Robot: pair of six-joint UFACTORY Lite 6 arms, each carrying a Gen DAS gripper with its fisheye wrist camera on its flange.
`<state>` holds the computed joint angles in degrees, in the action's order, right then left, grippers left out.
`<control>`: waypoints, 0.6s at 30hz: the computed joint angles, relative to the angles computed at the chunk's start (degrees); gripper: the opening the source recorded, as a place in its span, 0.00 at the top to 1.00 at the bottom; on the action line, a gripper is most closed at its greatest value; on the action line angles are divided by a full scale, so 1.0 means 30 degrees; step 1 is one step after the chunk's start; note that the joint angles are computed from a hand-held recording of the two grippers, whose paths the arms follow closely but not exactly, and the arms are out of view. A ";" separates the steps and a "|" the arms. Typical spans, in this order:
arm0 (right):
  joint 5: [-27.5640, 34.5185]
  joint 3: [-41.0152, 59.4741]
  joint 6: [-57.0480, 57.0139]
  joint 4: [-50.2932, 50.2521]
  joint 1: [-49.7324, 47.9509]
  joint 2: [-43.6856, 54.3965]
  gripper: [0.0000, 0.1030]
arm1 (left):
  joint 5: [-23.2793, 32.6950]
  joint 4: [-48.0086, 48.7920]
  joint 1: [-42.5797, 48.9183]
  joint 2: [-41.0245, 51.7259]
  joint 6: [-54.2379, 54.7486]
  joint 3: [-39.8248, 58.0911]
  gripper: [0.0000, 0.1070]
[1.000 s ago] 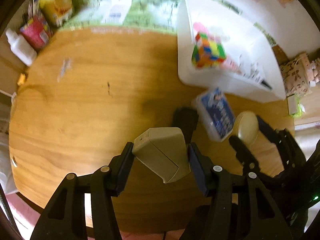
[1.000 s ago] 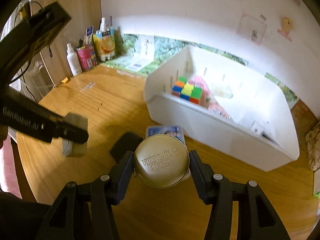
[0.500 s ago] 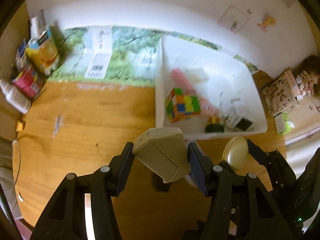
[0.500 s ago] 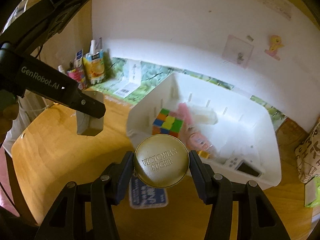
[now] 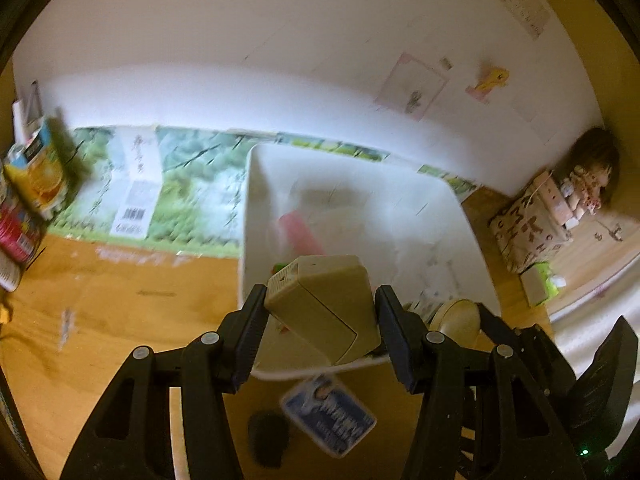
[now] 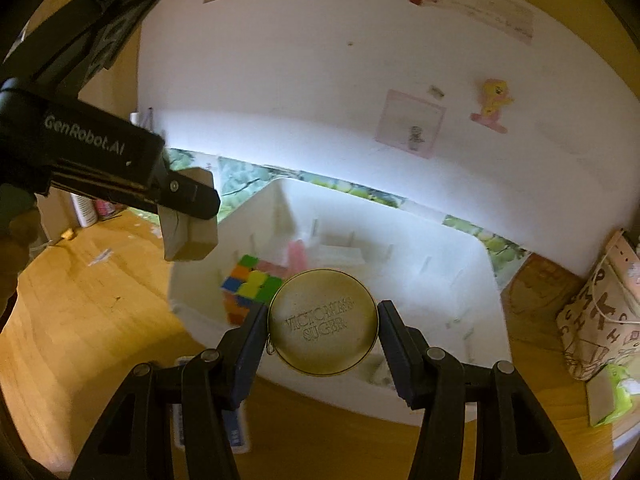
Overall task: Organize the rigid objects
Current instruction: 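Lift the beige block and round case and carry both over the basket, then open the left gripper to drop the beige block while the right gripper releases the round case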
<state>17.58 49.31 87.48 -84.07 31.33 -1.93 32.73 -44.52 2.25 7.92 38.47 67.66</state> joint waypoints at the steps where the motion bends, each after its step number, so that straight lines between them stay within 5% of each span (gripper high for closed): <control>1: -0.0094 -0.0001 0.0782 -0.0850 -0.0249 0.0162 0.46 | -0.0208 -0.0485 -0.0143 0.0166 0.0409 0.0045 0.45; 7: -0.0509 -0.0146 0.4561 -0.4357 -0.1260 0.1035 0.46 | -0.1271 -0.3023 -0.0993 0.1024 0.2904 0.0083 0.45; 18: -0.0901 0.0070 0.6377 -0.5771 -0.1880 0.2324 0.43 | -0.2091 -0.2730 -0.1909 0.1950 0.2763 0.0486 0.45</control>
<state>14.88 49.52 106.61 -101.38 25.69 5.04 26.46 -52.71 -3.48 13.77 46.76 69.12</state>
